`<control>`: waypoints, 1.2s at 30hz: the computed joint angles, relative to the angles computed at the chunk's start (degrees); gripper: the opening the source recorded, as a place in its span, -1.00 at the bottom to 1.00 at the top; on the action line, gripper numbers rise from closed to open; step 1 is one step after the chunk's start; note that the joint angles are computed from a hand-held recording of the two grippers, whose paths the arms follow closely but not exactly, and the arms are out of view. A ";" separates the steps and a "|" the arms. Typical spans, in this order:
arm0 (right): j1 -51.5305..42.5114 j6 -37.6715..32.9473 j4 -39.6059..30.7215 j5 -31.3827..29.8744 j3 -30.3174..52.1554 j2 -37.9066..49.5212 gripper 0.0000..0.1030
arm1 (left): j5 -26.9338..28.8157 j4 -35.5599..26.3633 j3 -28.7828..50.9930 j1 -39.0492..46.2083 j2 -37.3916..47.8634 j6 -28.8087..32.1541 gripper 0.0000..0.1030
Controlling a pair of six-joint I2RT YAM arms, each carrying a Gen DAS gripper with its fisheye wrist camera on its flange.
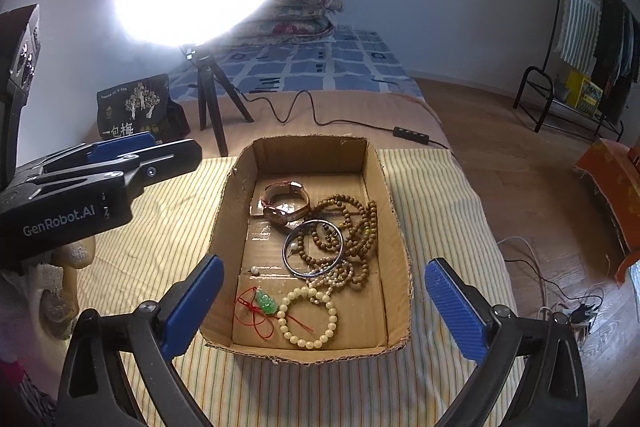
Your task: Organize jewelry
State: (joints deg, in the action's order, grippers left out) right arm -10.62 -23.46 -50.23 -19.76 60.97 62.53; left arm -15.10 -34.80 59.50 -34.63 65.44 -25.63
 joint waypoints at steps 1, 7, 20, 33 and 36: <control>-0.03 0.22 -0.15 0.16 0.18 -0.38 0.98 | -0.43 -0.29 0.14 -0.25 -0.43 0.09 0.34; -0.96 1.52 -1.52 -0.47 1.49 -2.33 0.98 | -2.59 -2.64 0.95 -1.46 -3.14 0.48 0.34; 1.07 3.55 -3.63 3.04 3.79 -10.01 0.99 | -8.52 -10.52 3.65 -5.48 -11.13 -0.30 0.41; 4.62 5.17 -6.92 5.73 5.04 -17.80 0.99 | -21.76 -21.91 5.43 -17.29 -19.37 -3.12 0.59; 5.19 5.61 -7.31 6.26 5.19 -18.96 0.99 | -25.19 -25.38 6.03 -21.13 -20.54 -5.49 0.67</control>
State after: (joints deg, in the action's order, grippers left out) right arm -5.43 -17.85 -57.54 -13.50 66.16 43.56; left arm -40.29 -60.18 65.53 -55.76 44.90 -31.12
